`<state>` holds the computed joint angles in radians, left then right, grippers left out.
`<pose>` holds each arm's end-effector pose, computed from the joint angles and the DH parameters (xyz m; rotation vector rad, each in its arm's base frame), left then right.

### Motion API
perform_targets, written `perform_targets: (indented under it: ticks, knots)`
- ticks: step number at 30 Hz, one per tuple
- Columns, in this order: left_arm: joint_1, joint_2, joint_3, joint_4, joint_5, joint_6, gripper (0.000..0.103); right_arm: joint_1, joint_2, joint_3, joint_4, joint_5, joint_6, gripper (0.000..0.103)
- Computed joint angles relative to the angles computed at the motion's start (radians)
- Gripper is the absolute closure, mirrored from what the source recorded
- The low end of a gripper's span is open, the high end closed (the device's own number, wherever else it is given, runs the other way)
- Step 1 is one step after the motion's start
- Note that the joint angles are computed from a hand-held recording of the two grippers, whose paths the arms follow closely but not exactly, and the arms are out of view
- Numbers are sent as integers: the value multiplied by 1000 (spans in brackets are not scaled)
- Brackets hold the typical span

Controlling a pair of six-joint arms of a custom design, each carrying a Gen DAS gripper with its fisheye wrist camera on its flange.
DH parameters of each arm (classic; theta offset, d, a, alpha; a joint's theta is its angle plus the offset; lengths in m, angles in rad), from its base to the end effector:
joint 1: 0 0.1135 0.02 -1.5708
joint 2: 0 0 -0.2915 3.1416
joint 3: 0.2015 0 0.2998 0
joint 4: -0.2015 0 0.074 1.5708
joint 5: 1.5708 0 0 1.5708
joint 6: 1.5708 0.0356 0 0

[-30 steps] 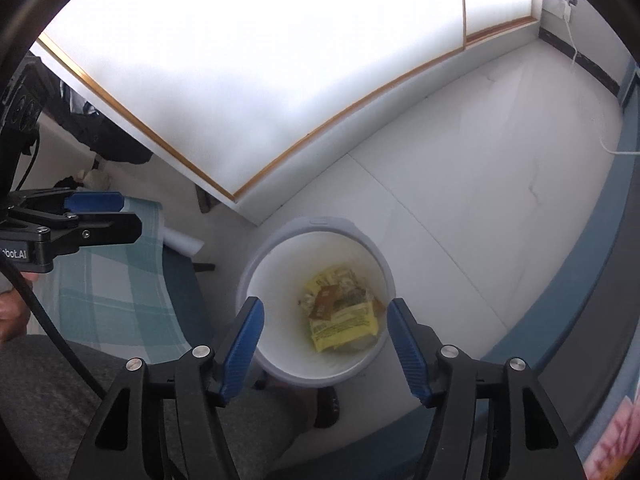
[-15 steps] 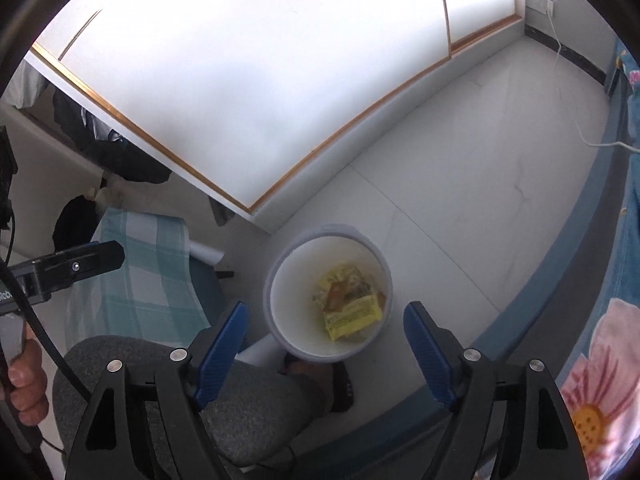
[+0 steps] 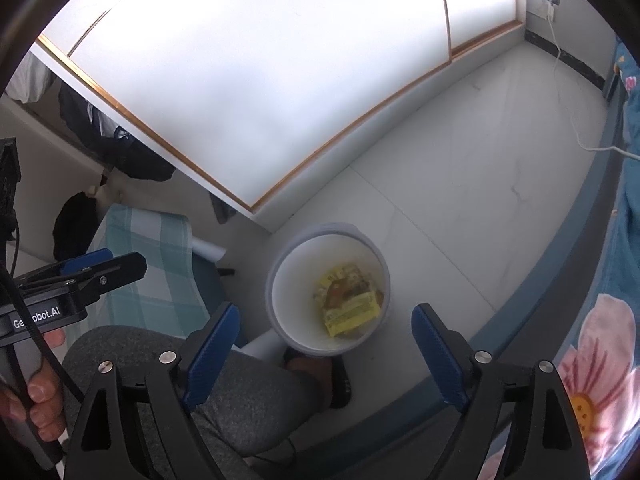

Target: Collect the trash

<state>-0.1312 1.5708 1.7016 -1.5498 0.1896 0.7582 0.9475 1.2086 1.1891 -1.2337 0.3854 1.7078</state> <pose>0.3162 -0.0485 0.3951 1.2808 2.6384 -0.1965 0.1539 0.1911 0.3387 1.0719 2.4568 0.2906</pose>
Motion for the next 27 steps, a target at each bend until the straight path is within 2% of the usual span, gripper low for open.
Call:
perform_targets:
  ticks: [27]
  knots:
    - [4, -16, -6, 0, 4, 13, 27, 2, 8, -8, -7, 6, -16, 15]
